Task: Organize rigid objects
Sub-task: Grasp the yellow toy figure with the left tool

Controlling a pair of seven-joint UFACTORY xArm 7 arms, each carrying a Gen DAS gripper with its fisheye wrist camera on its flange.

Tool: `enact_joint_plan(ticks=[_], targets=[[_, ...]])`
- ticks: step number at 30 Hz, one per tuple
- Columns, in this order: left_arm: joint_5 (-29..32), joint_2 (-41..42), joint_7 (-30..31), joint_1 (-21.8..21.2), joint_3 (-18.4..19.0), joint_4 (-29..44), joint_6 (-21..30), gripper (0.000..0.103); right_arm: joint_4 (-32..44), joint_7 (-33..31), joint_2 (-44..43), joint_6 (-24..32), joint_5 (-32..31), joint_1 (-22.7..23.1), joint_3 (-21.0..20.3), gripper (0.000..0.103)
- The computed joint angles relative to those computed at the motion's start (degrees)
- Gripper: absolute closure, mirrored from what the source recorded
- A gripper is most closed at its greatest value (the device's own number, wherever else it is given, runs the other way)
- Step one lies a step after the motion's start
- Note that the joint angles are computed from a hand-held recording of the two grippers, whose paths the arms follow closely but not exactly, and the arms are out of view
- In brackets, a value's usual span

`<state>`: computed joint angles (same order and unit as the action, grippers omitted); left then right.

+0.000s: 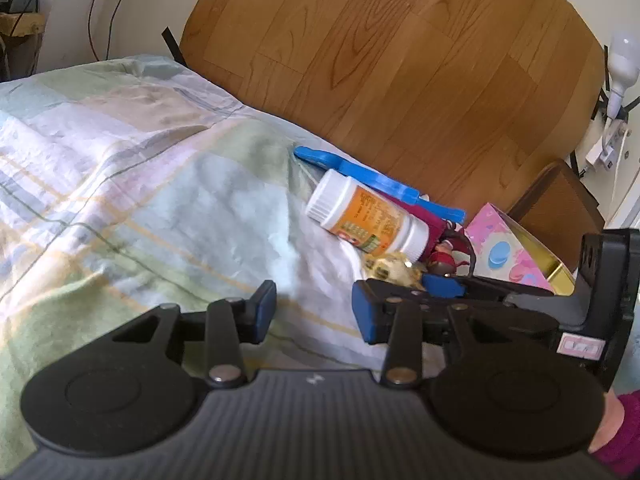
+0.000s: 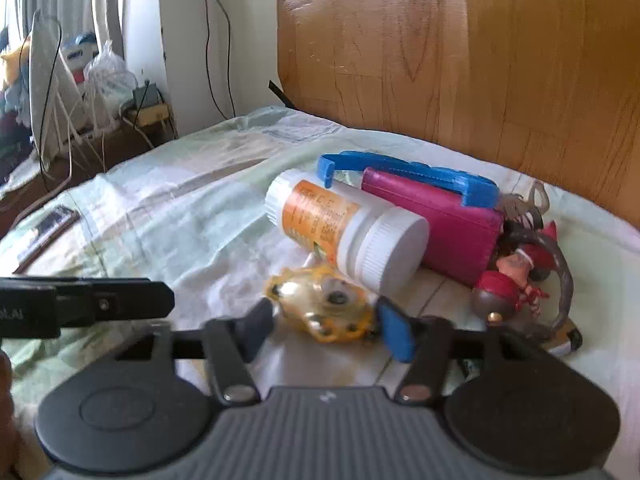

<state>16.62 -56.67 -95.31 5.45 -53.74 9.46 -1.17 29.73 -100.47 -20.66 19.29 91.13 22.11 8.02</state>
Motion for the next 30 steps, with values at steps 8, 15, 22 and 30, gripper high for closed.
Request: enact_joint_plan(ticks=[8,15,22,30], targets=[[0.5,0.6,0.4,0.6,-0.5,0.5,-0.2,0.054,-5.0,1.3,-6.2,1.4,-4.0,0.0,-0.6,0.095],[1.0,2.8,2.7,-1.0,1.5,1.9,1.3,0.049,-11.3,3.2,-14.9,3.4,-10.7,1.9,-5.7,0.090],[1.7,9.9,13.8,-1.8,11.2,3.3,-6.1,0.048,-10.4,1.6,-15.5,4.8,-9.3,3.8,-9.3,0.062],[-0.1,25.1,24.1,4.4,10.7,9.7,-12.1,0.048,-2.4,2.5,-4.4,4.3,-5.0,1.7,-4.5,0.053]])
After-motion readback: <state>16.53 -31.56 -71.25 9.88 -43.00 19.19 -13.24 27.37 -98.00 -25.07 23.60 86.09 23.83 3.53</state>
